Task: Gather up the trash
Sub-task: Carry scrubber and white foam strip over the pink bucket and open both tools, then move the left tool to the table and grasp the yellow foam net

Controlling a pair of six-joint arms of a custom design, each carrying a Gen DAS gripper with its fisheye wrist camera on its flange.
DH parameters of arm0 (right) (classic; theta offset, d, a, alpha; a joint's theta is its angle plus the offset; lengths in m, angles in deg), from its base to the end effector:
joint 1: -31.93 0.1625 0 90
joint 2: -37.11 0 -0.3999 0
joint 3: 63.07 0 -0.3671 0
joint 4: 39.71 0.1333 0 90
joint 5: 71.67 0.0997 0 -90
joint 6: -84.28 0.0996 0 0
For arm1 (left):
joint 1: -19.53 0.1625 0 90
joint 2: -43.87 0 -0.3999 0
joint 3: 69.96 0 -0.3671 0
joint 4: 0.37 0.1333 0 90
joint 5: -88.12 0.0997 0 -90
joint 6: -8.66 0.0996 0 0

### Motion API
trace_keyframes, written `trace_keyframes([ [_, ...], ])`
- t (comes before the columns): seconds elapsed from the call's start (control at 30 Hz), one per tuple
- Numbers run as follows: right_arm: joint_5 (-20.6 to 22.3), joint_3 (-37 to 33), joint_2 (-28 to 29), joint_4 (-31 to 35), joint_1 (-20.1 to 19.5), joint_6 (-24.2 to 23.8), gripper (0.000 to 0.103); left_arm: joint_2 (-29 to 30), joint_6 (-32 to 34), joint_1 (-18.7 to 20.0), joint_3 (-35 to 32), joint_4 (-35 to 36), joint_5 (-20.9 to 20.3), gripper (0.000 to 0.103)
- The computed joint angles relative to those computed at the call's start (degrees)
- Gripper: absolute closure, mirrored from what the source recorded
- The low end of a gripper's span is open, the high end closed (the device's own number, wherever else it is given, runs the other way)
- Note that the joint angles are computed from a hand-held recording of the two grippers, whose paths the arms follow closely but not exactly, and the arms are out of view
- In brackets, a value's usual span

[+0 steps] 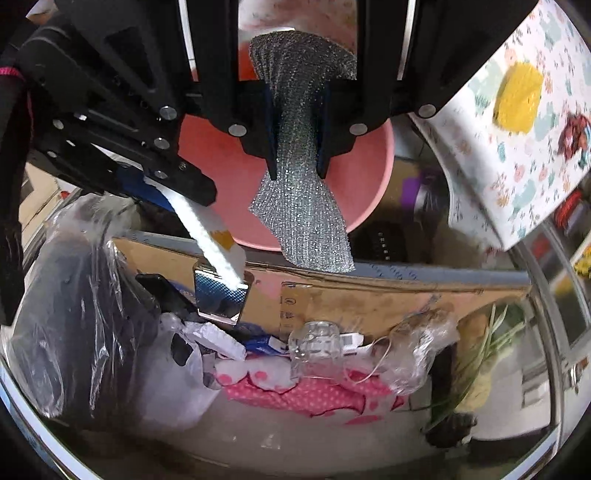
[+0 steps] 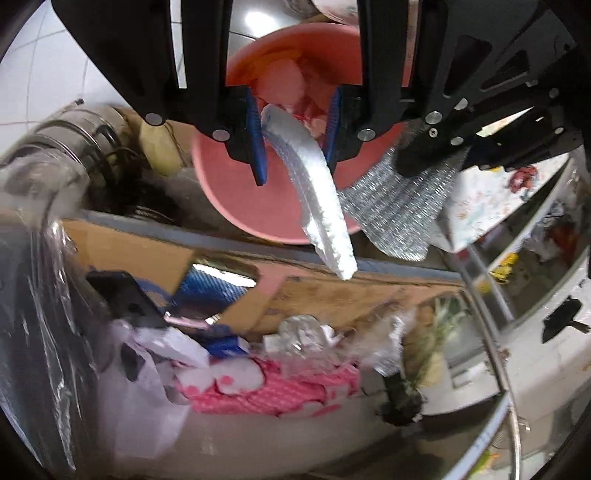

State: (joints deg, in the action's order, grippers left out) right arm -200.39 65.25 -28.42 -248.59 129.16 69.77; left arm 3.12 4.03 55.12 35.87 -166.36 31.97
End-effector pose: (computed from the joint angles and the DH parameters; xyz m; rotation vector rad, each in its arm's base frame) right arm 0.1275 -0.4411 0.2394 0.0104 -2.2264 1.1146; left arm -0.3546 -0.4859 0.0283 1.0461 2.4378 -0.6179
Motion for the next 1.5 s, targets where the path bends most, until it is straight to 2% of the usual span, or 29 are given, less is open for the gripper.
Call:
trace_keyframes([
  [0.1,-3.48,-0.36,0.19,1.93,-0.35,1.86,0.071,1.25,1.59,0.34,0.40,-3.43,-1.11,0.081],
  [0.2,-6.44,0.15,0.30,1.56,-0.46,2.97,0.060,2.24,1.11,0.35,0.61,-5.02,-0.09,0.068],
  [0.27,-5.44,1.06,-0.86,2.39,-1.21,4.60,0.056,2.43,0.74,0.47,0.80,-5.49,0.39,0.056],
  [0.37,-2.77,2.36,-2.68,3.92,-2.12,7.54,0.055,1.77,0.90,0.77,1.78,-7.33,-0.95,0.053],
  [0.43,-3.35,2.18,-2.55,4.78,-1.72,7.94,0.055,1.57,1.65,0.50,2.47,-8.86,-0.03,0.050],
  [0.53,-5.76,1.56,-1.06,4.01,-0.20,6.67,0.055,0.84,1.64,0.71,3.17,-9.61,-0.21,0.048],
  [0.67,-4.96,0.90,-0.46,4.54,1.29,7.10,0.055,-0.74,2.07,1.02,4.66,-11.30,0.12,0.048],
  [0.8,-5.28,-0.58,2.57,1.61,4.26,3.35,0.055,-4.28,5.43,0.83,9.42,-15.44,4.56,0.048],
  [0.93,-0.72,-2.49,6.37,0.01,7.22,-1.28,0.055,-9.40,11.47,1.22,16.21,-22.71,10.18,0.047],
  [1.0,1.75,-4.06,8.14,1.85,8.14,-0.76,0.055,-11.71,16.60,1.89,19.80,-26.79,14.32,0.045],
  [1.03,2.29,-4.61,8.71,2.54,8.47,-0.40,0.054,-12.32,17.74,2.26,20.51,-27.29,14.72,0.045],
  [1.13,2.19,-6.70,11.23,4.52,9.84,0.15,0.054,-14.45,23.24,5.33,21.95,-26.61,13.28,0.045],
  [1.23,1.91,-7.11,12.31,5.56,10.43,0.73,0.054,-13.70,28.55,7.57,20.83,-26.19,12.08,0.045],
  [1.33,1.83,-6.91,12.02,7.91,9.88,3.66,0.054,-14.52,25.52,9.42,18.53,-20.00,10.43,0.045],
  [1.43,4.56,-6.21,11.12,9.93,8.55,5.81,0.054,-14.24,26.47,10.10,17.92,-20.23,10.44,0.044],
  [1.5,4.61,-6.24,11.13,10.94,8.13,6.51,0.054,-13.41,26.48,10.21,17.21,-19.89,11.64,0.044],
])
